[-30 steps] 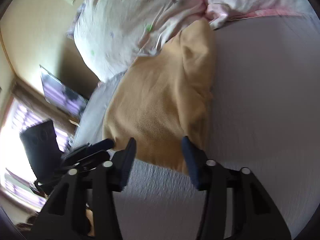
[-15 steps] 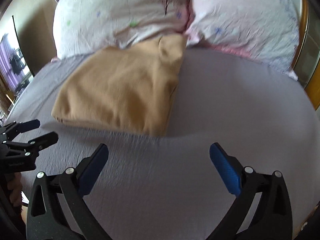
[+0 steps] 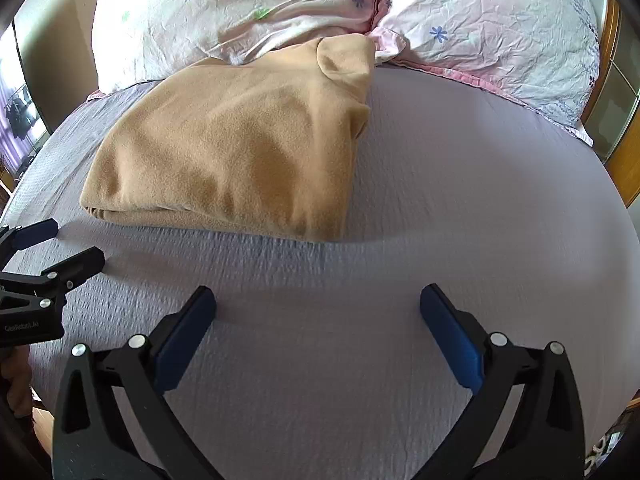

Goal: Fold small clothes

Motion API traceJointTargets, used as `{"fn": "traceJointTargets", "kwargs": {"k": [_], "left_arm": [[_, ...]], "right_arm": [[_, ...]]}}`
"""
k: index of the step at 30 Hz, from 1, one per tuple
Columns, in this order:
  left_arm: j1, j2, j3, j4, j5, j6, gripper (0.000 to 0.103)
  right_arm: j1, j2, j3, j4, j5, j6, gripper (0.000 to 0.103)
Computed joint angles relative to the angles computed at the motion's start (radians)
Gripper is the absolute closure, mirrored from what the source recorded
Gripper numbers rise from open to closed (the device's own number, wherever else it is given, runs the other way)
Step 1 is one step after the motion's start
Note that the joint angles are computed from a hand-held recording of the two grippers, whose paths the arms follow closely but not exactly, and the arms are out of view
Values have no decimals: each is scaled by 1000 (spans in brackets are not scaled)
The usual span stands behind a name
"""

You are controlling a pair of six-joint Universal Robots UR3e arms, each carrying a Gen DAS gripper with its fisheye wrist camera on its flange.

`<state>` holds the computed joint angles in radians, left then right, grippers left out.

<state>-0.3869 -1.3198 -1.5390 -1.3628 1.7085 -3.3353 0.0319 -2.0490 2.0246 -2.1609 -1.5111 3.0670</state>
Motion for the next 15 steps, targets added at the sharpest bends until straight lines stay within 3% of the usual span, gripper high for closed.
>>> {"fn": "traceJointTargets", "kwargs": {"k": [15], "left_arm": [[-1, 2, 0, -3, 0, 1, 1]], "right_arm": [[2, -1, 2, -3, -2, 3, 2]]}}
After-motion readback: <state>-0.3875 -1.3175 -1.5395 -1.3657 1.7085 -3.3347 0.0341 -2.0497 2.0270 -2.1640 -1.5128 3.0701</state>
